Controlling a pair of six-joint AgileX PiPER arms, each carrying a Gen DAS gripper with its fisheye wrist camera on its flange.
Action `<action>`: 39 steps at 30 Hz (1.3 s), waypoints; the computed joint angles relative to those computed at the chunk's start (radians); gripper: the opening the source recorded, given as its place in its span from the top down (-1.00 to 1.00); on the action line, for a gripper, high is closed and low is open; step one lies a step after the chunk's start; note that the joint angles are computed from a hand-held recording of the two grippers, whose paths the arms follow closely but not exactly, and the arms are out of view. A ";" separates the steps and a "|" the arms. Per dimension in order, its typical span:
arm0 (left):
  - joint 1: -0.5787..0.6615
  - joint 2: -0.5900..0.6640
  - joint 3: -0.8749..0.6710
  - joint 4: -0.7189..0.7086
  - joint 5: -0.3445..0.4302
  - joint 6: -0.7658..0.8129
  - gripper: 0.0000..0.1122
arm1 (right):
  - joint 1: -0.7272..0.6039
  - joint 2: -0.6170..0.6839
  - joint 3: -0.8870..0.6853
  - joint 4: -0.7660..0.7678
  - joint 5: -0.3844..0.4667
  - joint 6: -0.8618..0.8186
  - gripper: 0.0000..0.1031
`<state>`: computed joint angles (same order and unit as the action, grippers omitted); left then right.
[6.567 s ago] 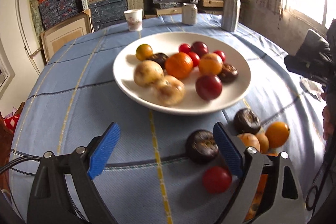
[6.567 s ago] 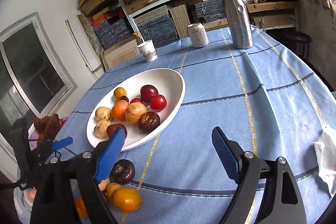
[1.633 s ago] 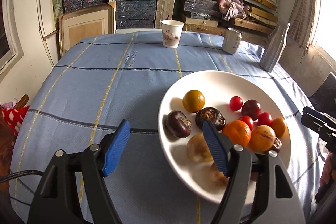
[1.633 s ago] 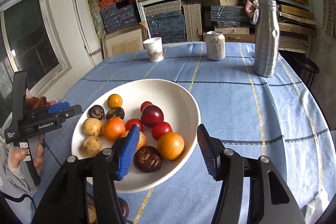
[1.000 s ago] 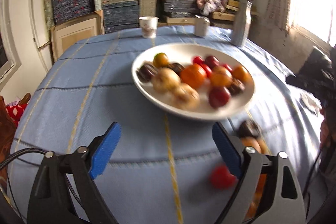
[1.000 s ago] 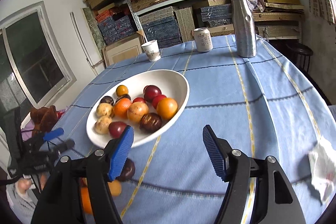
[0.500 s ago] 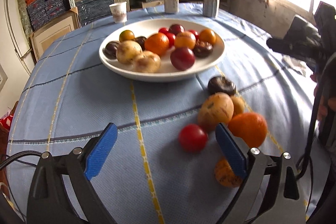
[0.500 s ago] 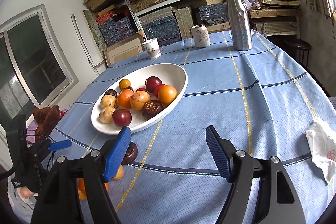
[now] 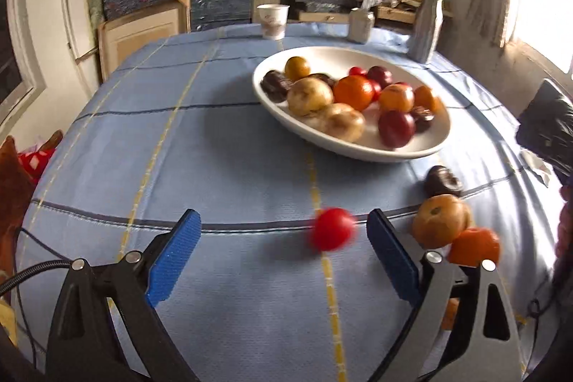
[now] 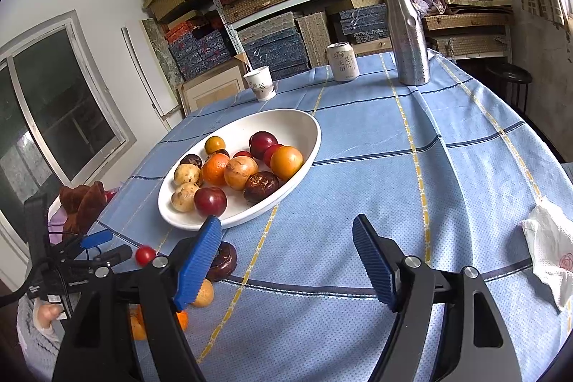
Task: Organize fruits
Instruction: 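Move both open tools back to the fruit beside the plate, then grasp a red tomato with the left tool while the right tool grasps a large orange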
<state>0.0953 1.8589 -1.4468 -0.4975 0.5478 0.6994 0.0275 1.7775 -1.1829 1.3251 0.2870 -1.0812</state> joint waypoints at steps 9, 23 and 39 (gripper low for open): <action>-0.006 0.087 -0.118 0.044 0.104 -0.060 -0.14 | 0.002 0.000 0.000 -0.010 0.002 0.005 -0.49; 0.011 0.200 -0.285 0.101 0.150 -0.151 0.08 | 0.010 0.011 -0.020 -0.096 0.010 0.085 -0.49; 0.072 0.218 -0.295 0.037 0.220 -0.158 0.48 | 0.020 0.013 -0.018 -0.101 0.021 0.070 -0.49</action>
<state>0.1678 2.0765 -1.7419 -0.4609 0.7675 0.5416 0.0480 1.7903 -1.2010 1.2245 0.3083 -1.0115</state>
